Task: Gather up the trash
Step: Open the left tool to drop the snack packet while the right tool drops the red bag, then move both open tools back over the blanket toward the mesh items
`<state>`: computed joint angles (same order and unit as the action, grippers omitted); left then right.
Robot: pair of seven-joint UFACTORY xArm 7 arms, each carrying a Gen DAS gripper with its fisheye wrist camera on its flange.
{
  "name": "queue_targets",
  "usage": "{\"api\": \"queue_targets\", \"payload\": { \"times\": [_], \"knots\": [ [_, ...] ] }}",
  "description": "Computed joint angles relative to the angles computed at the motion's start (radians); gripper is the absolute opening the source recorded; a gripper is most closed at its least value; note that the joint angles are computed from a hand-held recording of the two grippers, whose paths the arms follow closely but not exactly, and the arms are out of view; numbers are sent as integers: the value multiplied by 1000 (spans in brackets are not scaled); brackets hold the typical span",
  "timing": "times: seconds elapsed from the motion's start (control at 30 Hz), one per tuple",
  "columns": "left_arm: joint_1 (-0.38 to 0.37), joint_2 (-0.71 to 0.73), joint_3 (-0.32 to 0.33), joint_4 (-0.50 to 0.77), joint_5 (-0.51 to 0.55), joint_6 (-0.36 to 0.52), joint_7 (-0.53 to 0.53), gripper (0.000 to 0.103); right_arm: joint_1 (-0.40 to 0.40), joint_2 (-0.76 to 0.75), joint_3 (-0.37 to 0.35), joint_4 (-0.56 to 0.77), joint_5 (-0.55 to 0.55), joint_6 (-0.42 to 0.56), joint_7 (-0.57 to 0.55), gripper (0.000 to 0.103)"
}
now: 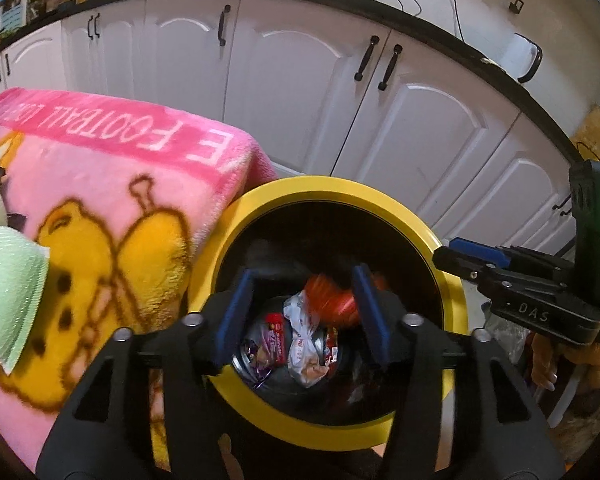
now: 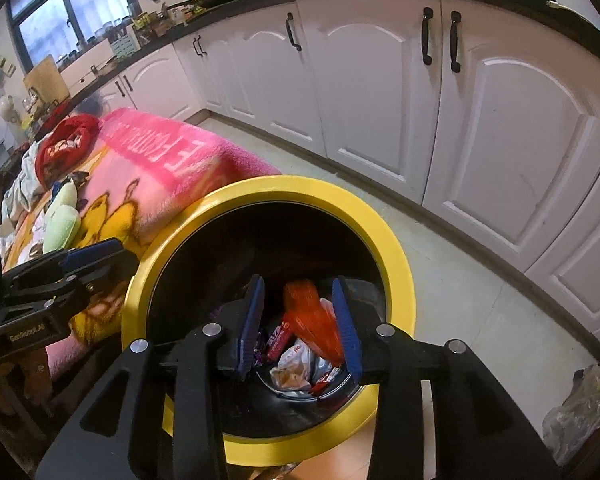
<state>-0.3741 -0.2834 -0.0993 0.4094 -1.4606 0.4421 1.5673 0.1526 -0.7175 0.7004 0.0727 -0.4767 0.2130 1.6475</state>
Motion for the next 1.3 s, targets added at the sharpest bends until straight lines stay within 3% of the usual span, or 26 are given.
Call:
{"api": "queue_targets", "payload": {
  "times": [0.07, 0.13, 0.23, 0.73, 1.3],
  "knots": [
    [7, -13, 8, -6, 3, 6, -5, 61, 13, -19, -2, -2, 5, 13, 8, 43],
    [13, -24, 15, -10, 2, 7, -13, 81, 22, -36, -4, -5, 6, 22, 15, 46],
    [24, -39, 25, -14, 4, 7, -22, 92, 33, -50, -10, -1, 5, 37, 16, 48],
    [72, -143, 88, -42, 33, 14, -36, 92, 63, -83, -8, 48, -17, 95, 26, 58],
    [192, -185, 205, -13, 68, 66, -34, 92, -34, 26, 75, 225, -98, 90, 4, 58]
  ]
}}
